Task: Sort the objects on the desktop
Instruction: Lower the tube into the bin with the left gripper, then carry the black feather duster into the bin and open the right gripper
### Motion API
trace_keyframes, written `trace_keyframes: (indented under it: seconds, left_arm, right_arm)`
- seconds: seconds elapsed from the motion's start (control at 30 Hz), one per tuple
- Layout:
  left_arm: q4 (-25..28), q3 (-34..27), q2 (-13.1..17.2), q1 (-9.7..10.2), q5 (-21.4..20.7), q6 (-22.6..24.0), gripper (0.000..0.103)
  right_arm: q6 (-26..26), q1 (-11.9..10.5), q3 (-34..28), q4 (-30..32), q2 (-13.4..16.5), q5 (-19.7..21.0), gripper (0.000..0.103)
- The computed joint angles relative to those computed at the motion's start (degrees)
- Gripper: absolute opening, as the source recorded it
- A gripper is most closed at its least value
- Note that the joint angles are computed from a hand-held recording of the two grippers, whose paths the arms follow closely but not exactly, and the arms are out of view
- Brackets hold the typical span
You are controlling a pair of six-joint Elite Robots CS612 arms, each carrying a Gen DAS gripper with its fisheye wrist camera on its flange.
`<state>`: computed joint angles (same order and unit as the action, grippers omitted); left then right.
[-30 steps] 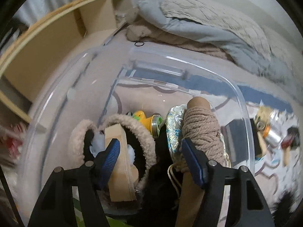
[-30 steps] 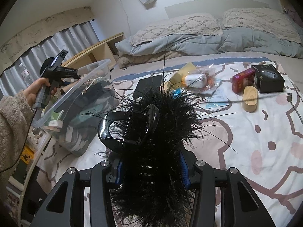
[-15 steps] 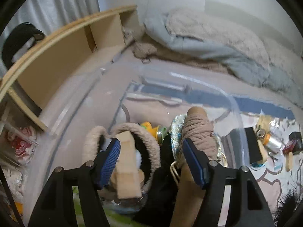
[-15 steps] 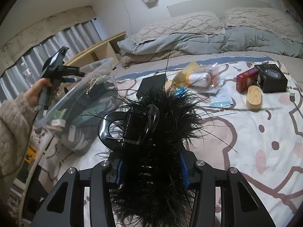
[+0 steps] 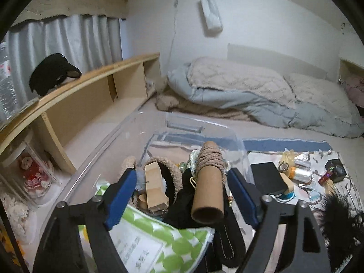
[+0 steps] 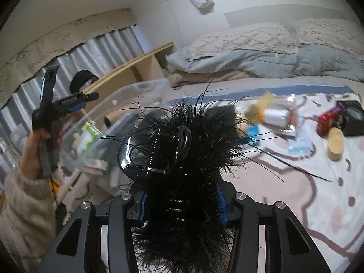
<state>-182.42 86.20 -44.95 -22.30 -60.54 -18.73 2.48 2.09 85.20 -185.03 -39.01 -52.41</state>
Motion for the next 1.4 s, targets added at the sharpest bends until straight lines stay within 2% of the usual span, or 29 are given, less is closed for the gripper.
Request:
trace_keyframes:
  seconds: [0.2,0.27,0.33,0.47,0.7,0.83,0.93,1.1,1.27,1.4]
  left_arm:
    - [-4.24,2.25,-0.04,-0.92,-1.08,-2.29,0.087]
    - [-5.66,2.6,0.21,-1.23,-1.09,-3.43,0.099]
    - [-7.2,3.07,0.32,-1.52,-0.84,-4.19,0.102]
    - [-8.59,3.53,0.56,-1.98,0.34,-5.79,0.103]
    - [-12.89,5.69,0.02,-2.31,3.5,-4.1,0.103]
    - [-14.24,7.92,-1.15,-2.23,8.07,-4.47,0.103]
    - [-15.02,9.83,-2.07,-1.67,11.25,-6.96,0.103]
    - [-14.7,13.02,-3.57,-0.22,15.35,-14.27,0.103]
    - [-14.4,15.21,-4.35,1.09,15.98,-19.96,0.103]
    - [-14.76,15.85,-4.35,1.56,15.43,-20.57,0.103]
  right_arm:
    - [-0.41,1.48,-3.44,1.73,0.33,1.86,0.047]
    - [-0.35,1.8,-4.5,2.31,0.44,2.54,0.047]
    - [0.16,1.97,-5.37,2.69,0.64,3.46,0.047]
    - [0.92,2.33,-6.42,3.46,1.09,4.01,0.047]
    - [1.28,3.08,-8.3,5.61,1.64,3.38,0.047]
    - [2.84,3.44,-10.26,5.95,1.97,4.44,0.047]
    - [4.01,3.86,-12.29,6.12,2.25,5.45,0.047]
    - [5.72,4.97,-16.6,6.84,3.05,6.76,0.047]
    - [8.1,6.71,-24.35,10.7,5.79,8.36,0.047]
    - [6.99,8.7,-32.02,18.59,8.92,7.93,0.047]
